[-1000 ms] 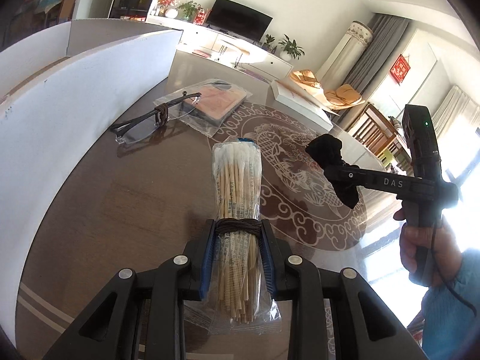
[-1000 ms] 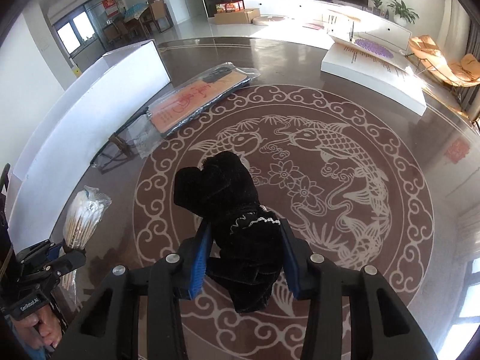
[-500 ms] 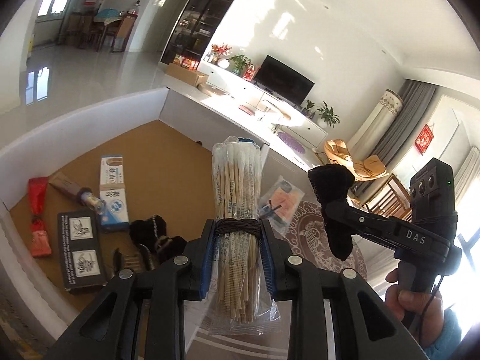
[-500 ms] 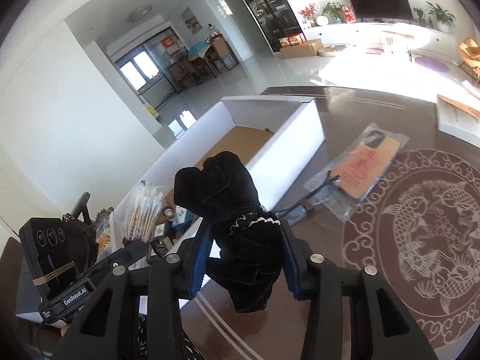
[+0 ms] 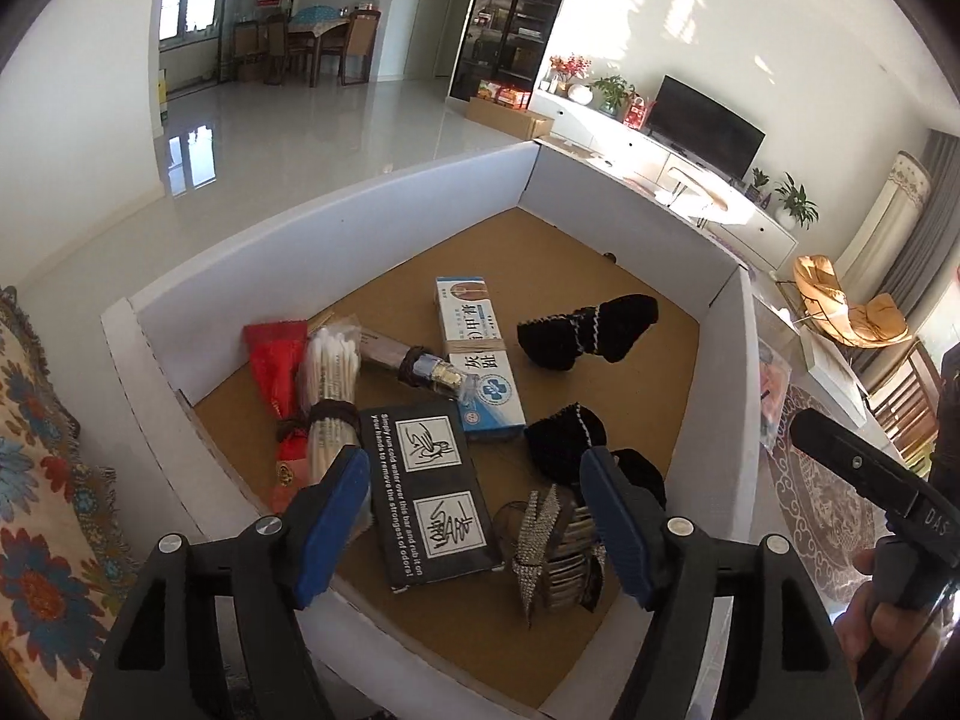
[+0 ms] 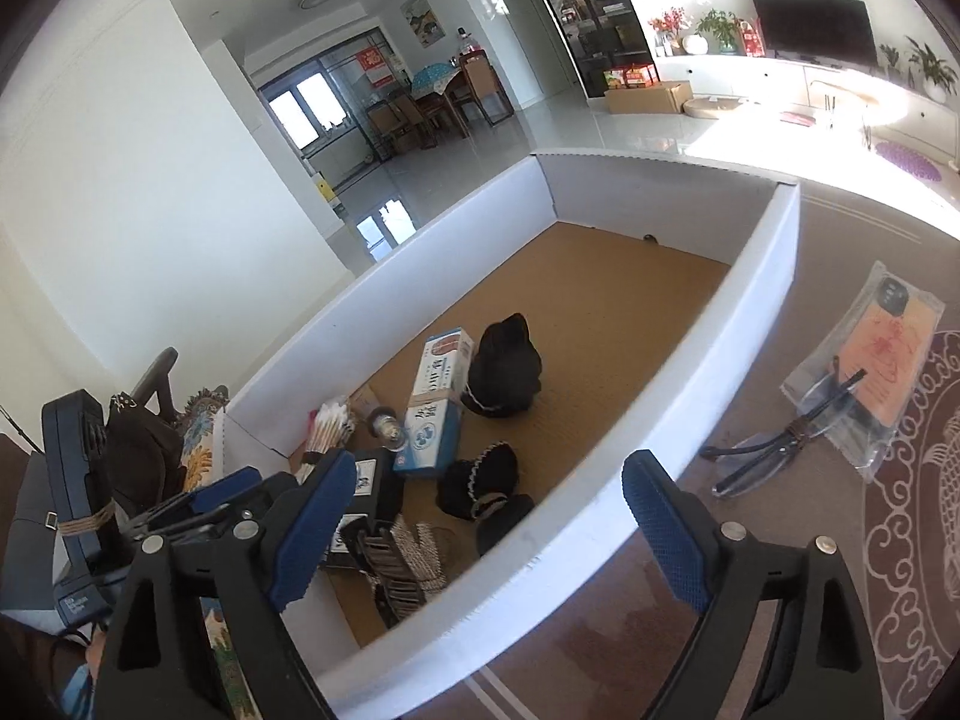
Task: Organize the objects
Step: 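Release both items into the bin and bring both tools back, then grasp the rimless eyeglasses by the bridge with the left tool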
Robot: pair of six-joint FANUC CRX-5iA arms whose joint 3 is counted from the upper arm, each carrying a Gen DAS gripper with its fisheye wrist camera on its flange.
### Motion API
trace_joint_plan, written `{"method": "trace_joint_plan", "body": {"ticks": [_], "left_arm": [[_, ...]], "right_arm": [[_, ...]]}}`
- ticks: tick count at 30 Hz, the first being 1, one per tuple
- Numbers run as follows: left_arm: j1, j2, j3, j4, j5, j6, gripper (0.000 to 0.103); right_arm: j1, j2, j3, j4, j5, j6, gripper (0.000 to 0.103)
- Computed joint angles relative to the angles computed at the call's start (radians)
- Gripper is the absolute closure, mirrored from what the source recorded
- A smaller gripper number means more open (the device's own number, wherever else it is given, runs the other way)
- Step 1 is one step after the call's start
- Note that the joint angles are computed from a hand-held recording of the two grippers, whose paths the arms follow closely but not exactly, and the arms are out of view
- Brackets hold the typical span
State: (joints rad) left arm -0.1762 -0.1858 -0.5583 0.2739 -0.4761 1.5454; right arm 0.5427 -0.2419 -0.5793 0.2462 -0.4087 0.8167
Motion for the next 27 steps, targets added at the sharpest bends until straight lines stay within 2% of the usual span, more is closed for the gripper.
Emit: {"method": "trace_joint_plan", "body": {"ticks": [2, 4, 6, 7, 8, 10, 13, 15, 24, 27], "left_arm": [[-0.047, -0.029, -0.049, 0.098, 0.041, -0.099, 0.031], [-0.121, -0.056, -0.072, 0.149, 0.073, -0.16, 0.031], [-0.202, -0.063, -0.098, 0.228, 0.124, -0.249, 0.027], [-0.242, -0.06, -0.109, 0.271, 0.149, -0.293, 0.021], [-0.284, -0.055, -0.112, 0.301, 0.17, -0.324, 0.016], [-0.354, -0.036, -0.116, 0.339, 0.203, -0.381, 0.015], [-0.417, 0.013, -0.043, 0.175, 0.153, -0.275, 0.015], [-0.458, 0.039, -0.003, 0.082, 0.129, -0.207, 0.015], [-0.557, 0.122, 0.116, -0.162, 0.028, -0.024, 0.015], [-0.566, 0.136, 0.129, -0.183, 0.017, -0.009, 0.015]], "right_arm": [[-0.024, -0.092, -0.145, 0.232, -0.013, -0.165, 0.01], [-0.055, -0.18, -0.262, 0.379, -0.076, -0.262, 0.008], [-0.096, -0.258, -0.338, 0.409, -0.159, -0.269, 0.008], [-0.115, -0.288, -0.364, 0.402, -0.199, -0.26, 0.008], [-0.145, -0.326, -0.383, 0.372, -0.24, -0.226, 0.008], [-0.193, -0.387, -0.411, 0.321, -0.294, -0.19, 0.008], [-0.248, -0.465, -0.448, 0.274, -0.329, -0.177, 0.008], [-0.25, -0.502, -0.472, 0.267, -0.345, -0.198, 0.008], [-0.199, -0.568, -0.525, 0.257, -0.365, -0.263, 0.008], [-0.199, -0.568, -0.531, 0.264, -0.359, -0.269, 0.007]]}}
